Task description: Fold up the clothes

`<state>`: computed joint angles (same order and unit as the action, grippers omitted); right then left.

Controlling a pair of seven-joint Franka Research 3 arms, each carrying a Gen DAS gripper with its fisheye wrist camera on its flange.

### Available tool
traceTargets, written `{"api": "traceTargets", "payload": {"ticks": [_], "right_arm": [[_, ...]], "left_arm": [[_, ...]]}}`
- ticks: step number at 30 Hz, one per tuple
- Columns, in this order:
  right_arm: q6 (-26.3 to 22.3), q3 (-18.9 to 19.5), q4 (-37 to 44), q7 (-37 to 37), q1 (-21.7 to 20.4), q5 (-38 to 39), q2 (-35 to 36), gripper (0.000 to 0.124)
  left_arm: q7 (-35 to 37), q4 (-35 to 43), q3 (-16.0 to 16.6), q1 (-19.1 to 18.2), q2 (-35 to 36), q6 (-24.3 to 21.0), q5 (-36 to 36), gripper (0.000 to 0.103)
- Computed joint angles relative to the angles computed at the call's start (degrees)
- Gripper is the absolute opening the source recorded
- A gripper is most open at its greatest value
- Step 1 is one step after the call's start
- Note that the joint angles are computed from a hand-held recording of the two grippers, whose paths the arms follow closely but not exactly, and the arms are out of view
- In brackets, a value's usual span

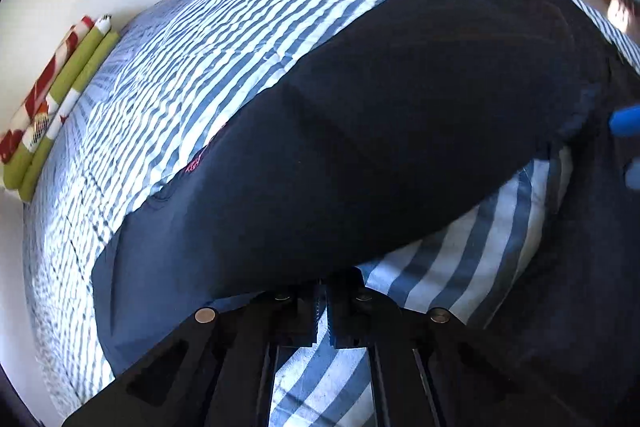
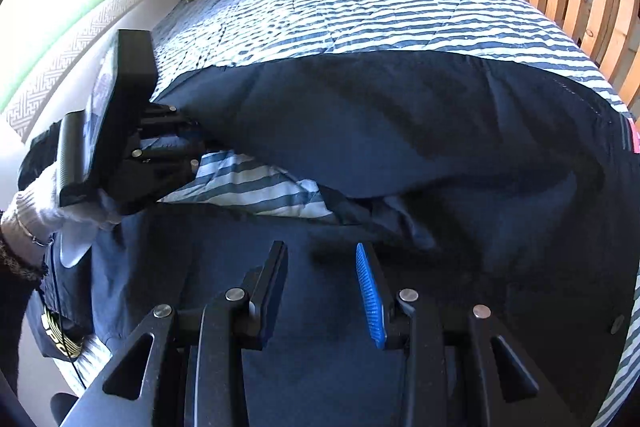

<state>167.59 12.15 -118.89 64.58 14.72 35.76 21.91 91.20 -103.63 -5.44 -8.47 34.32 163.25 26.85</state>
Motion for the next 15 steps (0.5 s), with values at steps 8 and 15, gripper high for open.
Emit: {"api": "traceTargets", "payload": {"ticks": [8,15], "right_arm": [[-0.3,0.9,-0.8,-2.9,-2.4,3.4,-0.4,0.032],[-0.6,2.6,-2.6,-10.2,-3.9,10.3,-1.8,0.032]], "left_arm": [[9.5,-16.6,-5.5,5.8,-13.3,-0.8,-5.5,0.001],[-3.3,-27.4,0.9,2.7,-24.0,-0.3,1.9,0.008]]}}
